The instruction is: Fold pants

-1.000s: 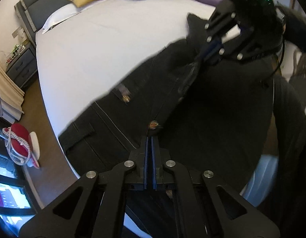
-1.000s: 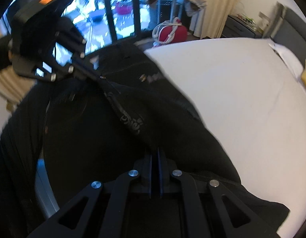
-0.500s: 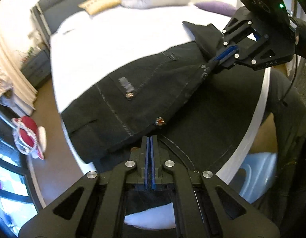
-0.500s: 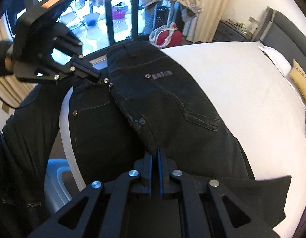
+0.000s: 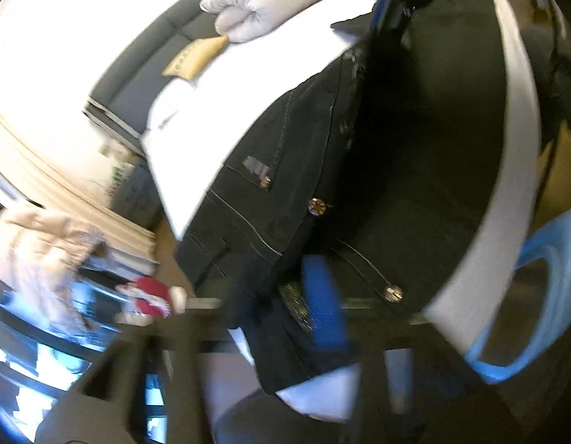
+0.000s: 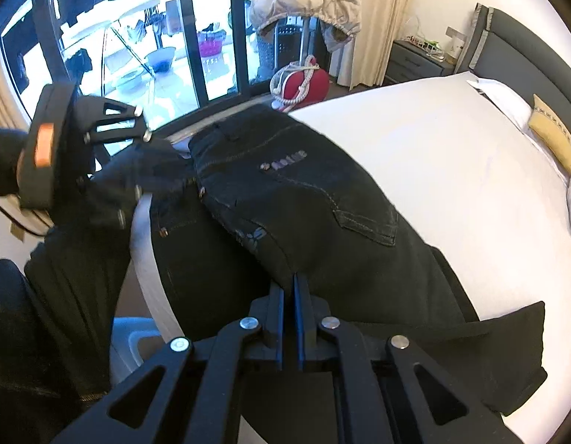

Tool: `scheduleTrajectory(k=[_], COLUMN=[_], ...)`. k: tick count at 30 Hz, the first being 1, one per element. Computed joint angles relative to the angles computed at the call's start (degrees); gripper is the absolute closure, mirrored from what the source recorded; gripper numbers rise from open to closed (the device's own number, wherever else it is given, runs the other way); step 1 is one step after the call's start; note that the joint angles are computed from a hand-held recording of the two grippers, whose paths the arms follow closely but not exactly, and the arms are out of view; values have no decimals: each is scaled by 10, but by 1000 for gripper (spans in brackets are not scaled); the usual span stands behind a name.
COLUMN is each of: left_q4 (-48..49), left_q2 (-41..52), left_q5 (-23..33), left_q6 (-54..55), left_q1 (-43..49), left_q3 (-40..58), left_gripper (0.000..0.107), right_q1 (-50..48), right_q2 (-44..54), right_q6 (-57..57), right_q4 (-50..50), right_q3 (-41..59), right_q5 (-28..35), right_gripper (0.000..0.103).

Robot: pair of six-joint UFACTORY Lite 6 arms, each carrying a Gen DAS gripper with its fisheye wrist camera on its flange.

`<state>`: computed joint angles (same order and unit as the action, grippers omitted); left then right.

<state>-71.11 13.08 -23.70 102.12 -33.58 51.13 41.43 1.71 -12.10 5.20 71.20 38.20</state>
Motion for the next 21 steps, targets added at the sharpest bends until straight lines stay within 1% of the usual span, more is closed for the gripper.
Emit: scheduleTrajectory(k=[1,2,3,4,5,6,8,11,13,14,16,18,19,20,21], left_q4=[49,92,110,108,111,113,121,101,73,63,57,69,80,92,93], left_q2=[-7,-14,-10,-10,-4,1,21,59,71,82,98,98,95,87,81], left_q5=[-15,-37,-48,-46,-60,-77,-128,-152,-164,-169,-171,-175,-181,-182,-179], left_q6=[-38,-72,-81,-71,-72,-74,-76,-56,-37,-29,-26,-40,-54,-68,-72], left_q1=[-2,-17,-26,-25,-36,-45,-63,-66,-69,-69,-64,-59,-60,-61,-61], left_q3=[-16,-30,-33,-33,-34,-36,-37,-1,15,28,44,42,36,27,22], left_gripper=[4,4,4,4,4,4,5,18,37,44,76,77,79,83,91], right_q1=[-4,-8,-11,-15,-20,-24,-29,-38,-46,-48,-56,-62,-62,-62,-62], right_q2=[0,-5,-6,-6,-9,-10,-11,-15,-18,-21,-30,-33,-34,-36,-38], right_q6=[-7,-14,-18,-20,-26,-29,-32,-39,-45,-45,-50,-55,-56,-55,-56], right_q4=[6,12,17,21,27,32,41,62,81,86,98,104,104,102,102], right_q3=[5,-1,3,6,1,2,2,0,2,0,-3,-3,-4,-7,-11], right_q5=[2,-1,1,1,-2,-3,-6,-8,-8,-9,-9,-7,-7,-7,-9], right_gripper=[96,96,96,96,96,96,96,96,96,96,96,96,96,96,96])
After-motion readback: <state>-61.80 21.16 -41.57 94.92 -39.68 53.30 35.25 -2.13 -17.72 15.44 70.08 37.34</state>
